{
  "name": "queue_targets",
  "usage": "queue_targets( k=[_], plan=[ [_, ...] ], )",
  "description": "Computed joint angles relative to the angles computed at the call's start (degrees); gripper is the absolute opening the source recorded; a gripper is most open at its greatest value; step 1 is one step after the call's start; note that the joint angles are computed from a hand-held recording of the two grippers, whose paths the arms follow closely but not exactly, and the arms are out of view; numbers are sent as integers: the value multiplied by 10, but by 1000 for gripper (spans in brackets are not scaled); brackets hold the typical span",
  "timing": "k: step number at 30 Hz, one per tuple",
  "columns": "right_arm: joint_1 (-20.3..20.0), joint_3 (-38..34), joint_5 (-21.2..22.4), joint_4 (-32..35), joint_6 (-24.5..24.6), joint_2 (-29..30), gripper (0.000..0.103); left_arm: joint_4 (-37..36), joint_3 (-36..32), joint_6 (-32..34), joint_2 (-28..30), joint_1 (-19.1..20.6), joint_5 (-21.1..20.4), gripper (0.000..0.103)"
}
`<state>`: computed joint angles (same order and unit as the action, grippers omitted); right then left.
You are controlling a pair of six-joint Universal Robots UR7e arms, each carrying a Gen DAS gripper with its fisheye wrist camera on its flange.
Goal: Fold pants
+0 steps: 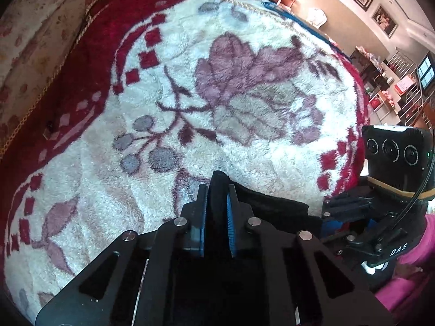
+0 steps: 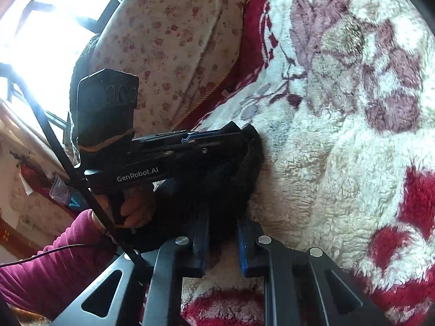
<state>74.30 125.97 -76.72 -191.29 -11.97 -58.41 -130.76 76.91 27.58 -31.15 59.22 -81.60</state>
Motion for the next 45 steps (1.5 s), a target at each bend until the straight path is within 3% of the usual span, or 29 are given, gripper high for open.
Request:
queue_targets(
  k=[9,22,23,27,30,32,40,45],
  plan=[
    [19,0,39,-13,-20,-4,15,-37,44,-4,-54,1,-29,10],
    [100,-37,46,27,-54,14,14,-110,133,-33,-163,0,-29,10],
    [108,-43,50,37,-60,17,11,-116,144,-35,-176,2,-29,10],
    [147,-76,15,63,-81,40,11,-141,183,-48,-223,13,-23,10],
    [157,-85,15,71,-83,53,10,-144,197,-60,-237,23,-22,10],
    [165,-84,-15,66,-91,58,10,-145,204,-66,-240,27,-24,10],
    [148,-68,-49,48,-75,53,10,-140,201,-102,-218,35,-28,10],
    [112,-38,-59,10,-37,19,10,-126,172,-121,-194,35,-35,10]
  ],
)
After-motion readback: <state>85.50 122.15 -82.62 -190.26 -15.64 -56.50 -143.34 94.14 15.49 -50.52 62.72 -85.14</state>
